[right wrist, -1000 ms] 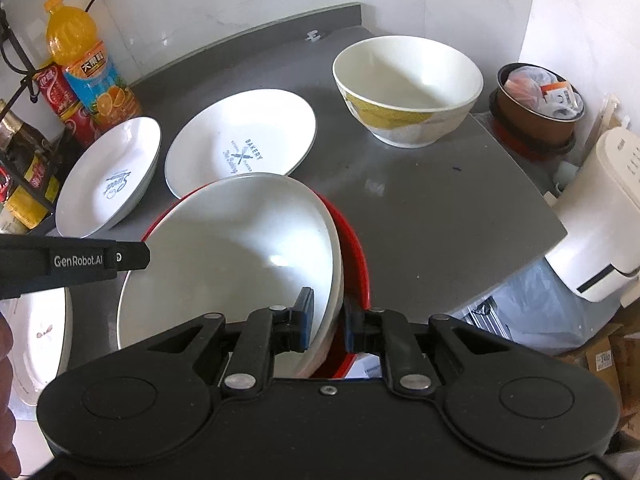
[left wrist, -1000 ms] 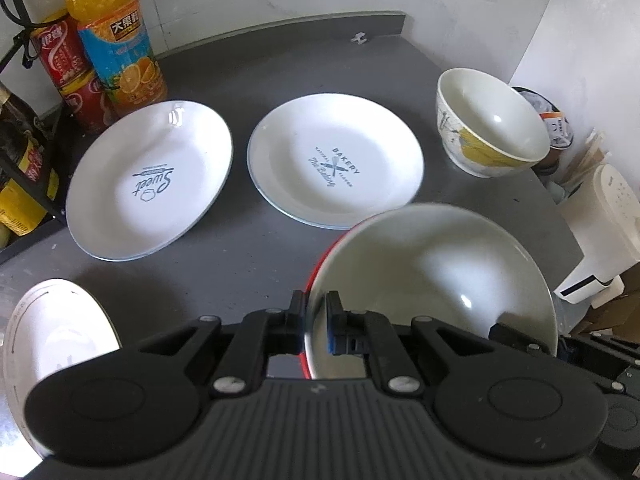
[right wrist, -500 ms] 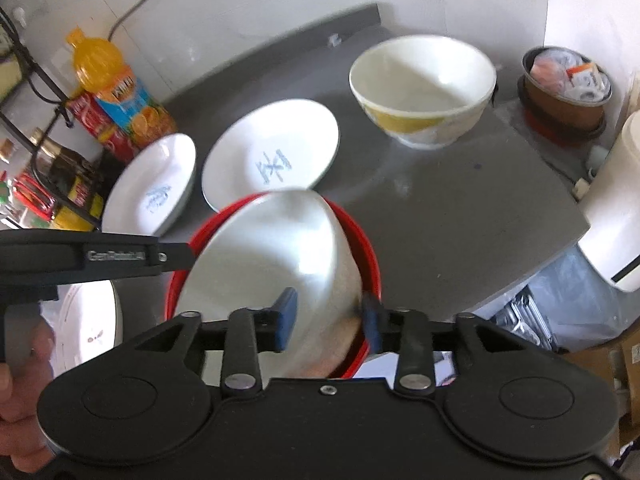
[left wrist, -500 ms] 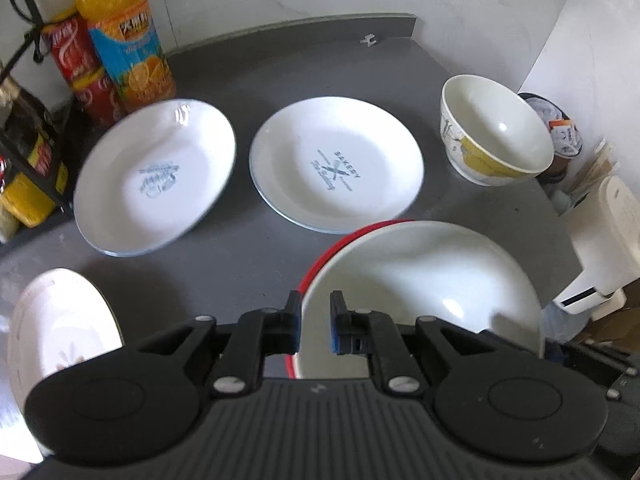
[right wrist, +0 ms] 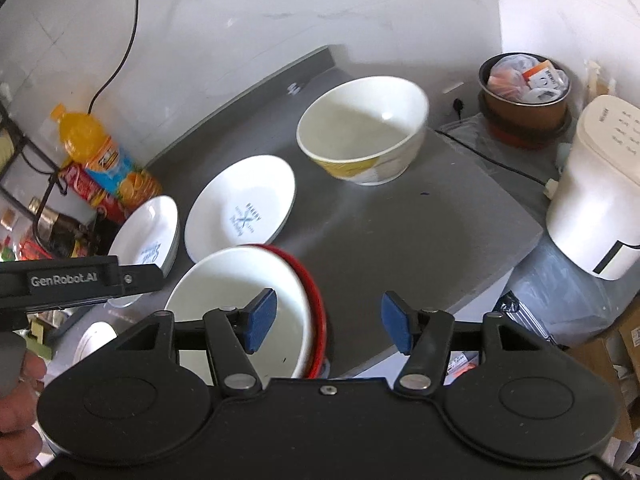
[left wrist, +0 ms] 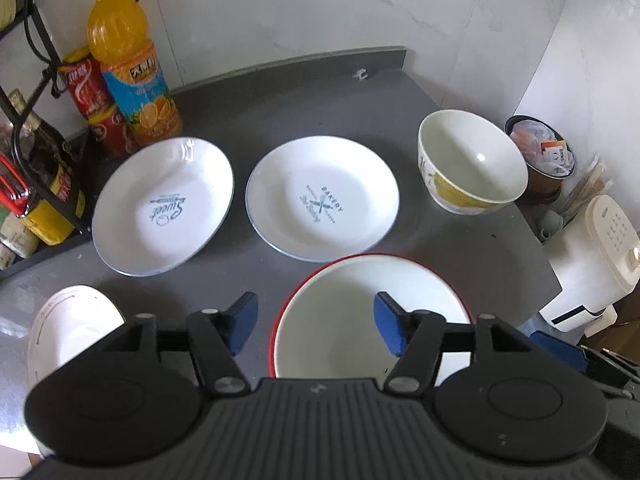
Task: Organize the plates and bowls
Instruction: 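Open both grippers to release the cream bowl inside the red bowl, then move both grippers to the second cream bowl's rim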
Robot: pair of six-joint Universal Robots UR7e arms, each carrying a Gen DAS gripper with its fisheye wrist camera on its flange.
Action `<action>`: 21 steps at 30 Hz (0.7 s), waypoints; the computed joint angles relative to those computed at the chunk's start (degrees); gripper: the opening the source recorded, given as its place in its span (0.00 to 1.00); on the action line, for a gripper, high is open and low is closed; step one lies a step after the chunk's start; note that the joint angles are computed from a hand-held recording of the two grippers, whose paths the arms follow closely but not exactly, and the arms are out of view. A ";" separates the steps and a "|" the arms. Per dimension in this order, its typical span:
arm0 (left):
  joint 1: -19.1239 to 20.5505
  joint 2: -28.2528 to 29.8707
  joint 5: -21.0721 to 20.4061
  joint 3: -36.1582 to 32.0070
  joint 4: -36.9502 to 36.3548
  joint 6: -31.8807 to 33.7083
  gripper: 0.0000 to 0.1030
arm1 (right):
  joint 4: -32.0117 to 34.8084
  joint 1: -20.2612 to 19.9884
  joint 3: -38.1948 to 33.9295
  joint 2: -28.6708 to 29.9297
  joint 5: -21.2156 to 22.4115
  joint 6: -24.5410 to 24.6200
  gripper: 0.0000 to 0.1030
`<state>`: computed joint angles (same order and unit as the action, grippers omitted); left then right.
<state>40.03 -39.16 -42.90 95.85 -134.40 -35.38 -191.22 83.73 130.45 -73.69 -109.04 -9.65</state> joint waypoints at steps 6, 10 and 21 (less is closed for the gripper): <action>-0.73 0.30 0.61 -0.80 0.44 -0.79 0.68 | -2.79 -1.81 1.39 -1.61 0.58 0.62 0.68; -1.05 1.10 0.45 -1.82 0.32 -0.24 0.69 | -4.38 -3.61 2.02 -2.71 2.11 1.90 0.74; -1.36 5.35 -0.93 -7.35 -0.02 3.87 0.70 | -4.13 -8.24 1.34 -4.65 7.86 8.61 0.77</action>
